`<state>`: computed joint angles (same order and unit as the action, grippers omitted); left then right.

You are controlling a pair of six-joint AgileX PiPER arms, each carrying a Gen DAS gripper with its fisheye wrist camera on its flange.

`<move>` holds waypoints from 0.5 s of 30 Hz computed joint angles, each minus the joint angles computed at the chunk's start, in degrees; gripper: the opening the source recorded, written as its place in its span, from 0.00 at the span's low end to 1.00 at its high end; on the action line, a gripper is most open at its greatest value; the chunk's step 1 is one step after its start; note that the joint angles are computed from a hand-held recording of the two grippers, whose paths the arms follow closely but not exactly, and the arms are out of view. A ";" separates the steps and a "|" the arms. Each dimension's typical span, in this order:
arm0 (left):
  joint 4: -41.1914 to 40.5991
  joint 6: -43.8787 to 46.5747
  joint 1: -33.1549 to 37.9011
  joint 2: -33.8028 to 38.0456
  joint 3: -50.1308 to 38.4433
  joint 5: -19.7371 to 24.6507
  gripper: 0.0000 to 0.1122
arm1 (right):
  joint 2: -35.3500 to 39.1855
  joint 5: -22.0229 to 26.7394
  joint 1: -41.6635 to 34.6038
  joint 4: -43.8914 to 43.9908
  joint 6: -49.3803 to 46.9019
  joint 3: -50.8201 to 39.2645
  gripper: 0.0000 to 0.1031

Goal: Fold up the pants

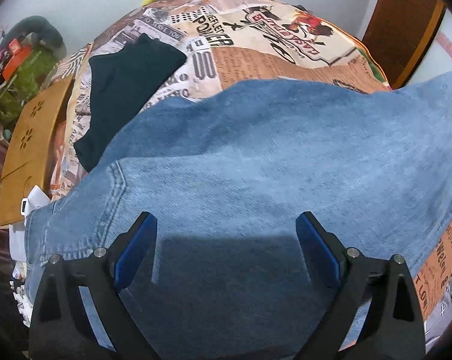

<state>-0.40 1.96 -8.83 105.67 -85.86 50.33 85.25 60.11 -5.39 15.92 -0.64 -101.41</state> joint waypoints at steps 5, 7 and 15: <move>1.41 -1.95 -0.74 -2.45 3.39 -1.69 0.85 | -7.19 -0.87 -2.19 -0.38 -1.53 14.79 0.06; 1.21 -2.29 -0.33 -2.96 3.91 -1.74 0.85 | -9.76 -1.14 -3.77 0.79 -1.79 20.53 0.06; 1.85 -2.72 2.72 -6.93 8.08 -4.29 0.85 | -15.52 -0.19 -5.07 -3.20 2.37 35.17 0.08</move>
<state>1.44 -0.76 -6.11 98.74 -77.79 46.05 69.73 59.92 -10.46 12.71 1.73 -66.23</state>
